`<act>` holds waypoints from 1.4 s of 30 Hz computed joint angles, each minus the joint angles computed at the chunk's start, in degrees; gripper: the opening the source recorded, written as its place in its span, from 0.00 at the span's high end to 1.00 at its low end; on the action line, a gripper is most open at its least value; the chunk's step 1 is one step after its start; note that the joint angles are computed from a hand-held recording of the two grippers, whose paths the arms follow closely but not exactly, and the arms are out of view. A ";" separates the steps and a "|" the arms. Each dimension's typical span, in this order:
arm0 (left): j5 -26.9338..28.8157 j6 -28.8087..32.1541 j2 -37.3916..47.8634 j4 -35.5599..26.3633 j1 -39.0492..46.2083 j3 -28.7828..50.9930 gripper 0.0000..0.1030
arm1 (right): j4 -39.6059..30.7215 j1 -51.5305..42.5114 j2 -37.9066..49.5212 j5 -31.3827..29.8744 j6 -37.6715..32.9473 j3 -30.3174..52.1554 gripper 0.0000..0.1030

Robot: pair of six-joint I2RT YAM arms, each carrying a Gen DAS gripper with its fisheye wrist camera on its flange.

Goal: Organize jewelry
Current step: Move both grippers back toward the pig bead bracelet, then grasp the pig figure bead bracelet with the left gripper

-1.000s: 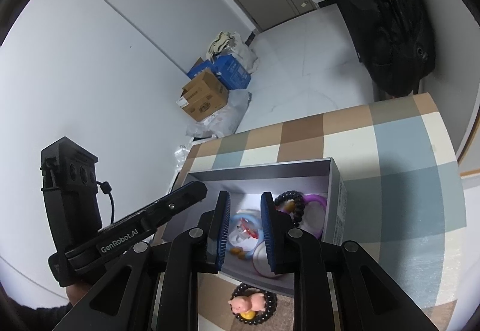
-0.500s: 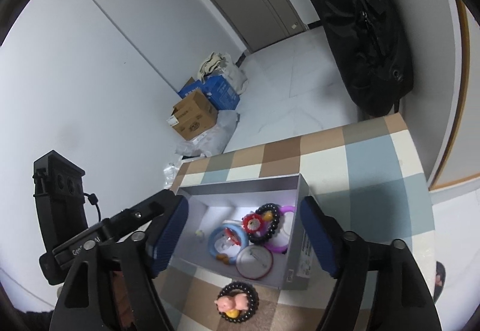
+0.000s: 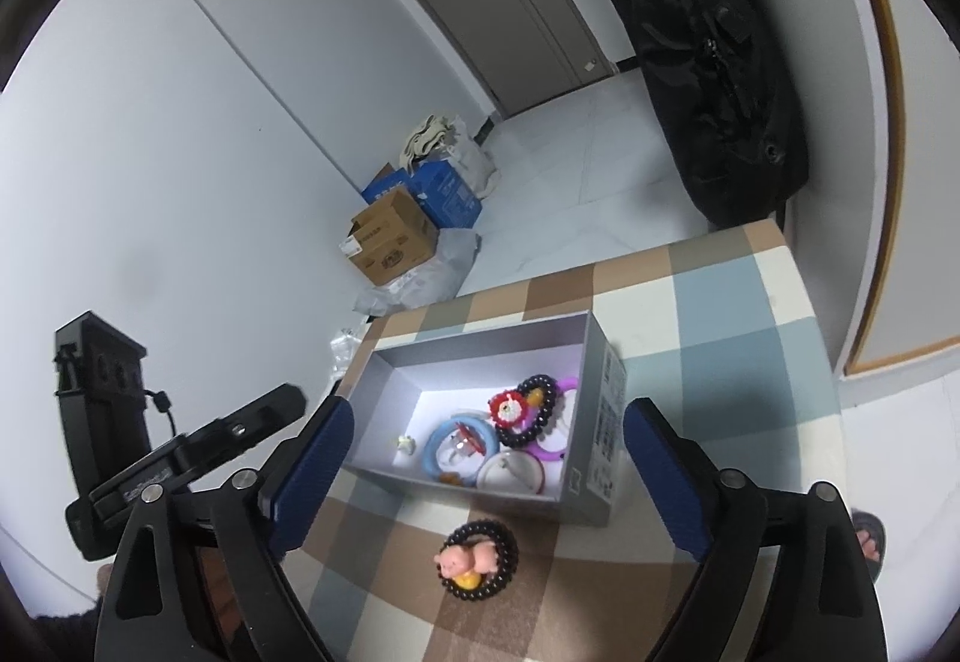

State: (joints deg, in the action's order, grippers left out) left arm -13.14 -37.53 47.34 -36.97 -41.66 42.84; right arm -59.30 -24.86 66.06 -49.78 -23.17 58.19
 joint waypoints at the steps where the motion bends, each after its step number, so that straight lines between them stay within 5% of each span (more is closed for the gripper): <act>1: -1.47 -0.63 -0.59 -0.95 -1.79 -0.06 0.30 | -0.46 -0.19 0.05 -0.01 -0.55 0.06 0.10; 3: -5.15 -2.87 -2.02 -2.64 -5.27 -0.66 0.22 | -1.71 -0.98 -0.14 0.10 -1.93 -0.19 0.09; 14: -8.45 -11.85 -3.11 -7.98 -14.31 -3.39 0.21 | -6.06 -3.12 -1.76 0.81 -7.21 -2.17 0.01; 27: -6.33 -9.25 3.54 -1.52 -16.28 -5.96 0.22 | -10.12 -8.95 -1.91 2.77 -13.84 -3.51 0.00; 37: -5.43 -4.32 12.76 1.00 -16.34 -3.25 0.54 | -15.41 -16.49 -0.96 2.94 -20.54 -3.15 0.00; 42: -6.17 -3.15 13.13 0.85 -15.44 -3.00 0.55 | -15.04 -17.12 -0.50 3.23 -20.32 -2.94 0.00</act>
State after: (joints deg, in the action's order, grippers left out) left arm -19.30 -40.68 60.47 -36.13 -57.10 39.84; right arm -74.35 -41.97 65.56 -46.55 -43.49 55.25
